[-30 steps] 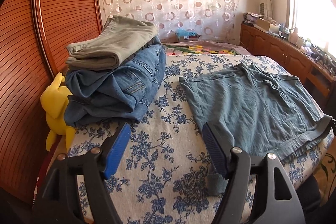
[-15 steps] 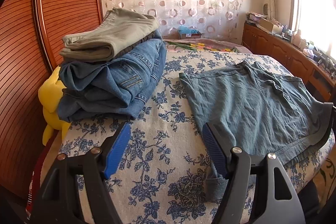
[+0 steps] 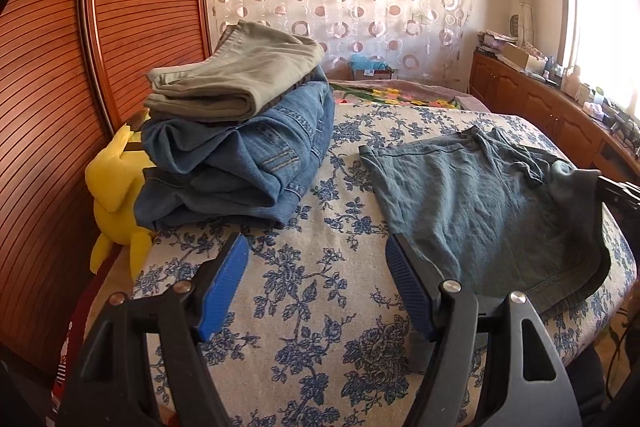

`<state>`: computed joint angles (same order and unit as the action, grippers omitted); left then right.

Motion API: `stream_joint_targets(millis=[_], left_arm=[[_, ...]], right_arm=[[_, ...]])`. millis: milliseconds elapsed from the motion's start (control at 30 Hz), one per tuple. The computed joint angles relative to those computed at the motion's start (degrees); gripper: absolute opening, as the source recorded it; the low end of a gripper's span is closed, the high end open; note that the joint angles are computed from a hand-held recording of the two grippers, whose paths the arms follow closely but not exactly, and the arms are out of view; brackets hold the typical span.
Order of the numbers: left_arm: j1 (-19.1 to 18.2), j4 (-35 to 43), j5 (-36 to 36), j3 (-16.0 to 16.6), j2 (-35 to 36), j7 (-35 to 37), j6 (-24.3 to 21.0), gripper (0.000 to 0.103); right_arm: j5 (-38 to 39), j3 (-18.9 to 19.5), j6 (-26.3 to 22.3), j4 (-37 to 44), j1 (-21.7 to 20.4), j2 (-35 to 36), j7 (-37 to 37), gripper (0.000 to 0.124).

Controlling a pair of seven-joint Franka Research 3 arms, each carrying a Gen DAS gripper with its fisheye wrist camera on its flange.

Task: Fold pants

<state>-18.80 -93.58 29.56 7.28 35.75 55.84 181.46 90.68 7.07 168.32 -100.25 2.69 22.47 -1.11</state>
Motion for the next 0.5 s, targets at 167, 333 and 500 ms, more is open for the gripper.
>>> stream_joint_targets(millis=[167,333,500], left_arm=[[0.0,-0.7,-0.1,0.6,-0.2,-0.4,0.2,0.072],[0.4,-1.3,-0.3,0.6,-0.2,-0.4,0.1,0.072],[1.7,-1.7,-0.7,-1.0,0.0,0.6,0.1,0.072]], right_arm=[[-5.7,1.2,-2.1,2.5,1.1,2.0,4.3,0.001],[-11.8,3.1,-4.4,4.6,1.5,3.9,8.6,0.001],[-20.0,3.6,-5.8,6.1,2.4,6.4,15.7,0.001]])
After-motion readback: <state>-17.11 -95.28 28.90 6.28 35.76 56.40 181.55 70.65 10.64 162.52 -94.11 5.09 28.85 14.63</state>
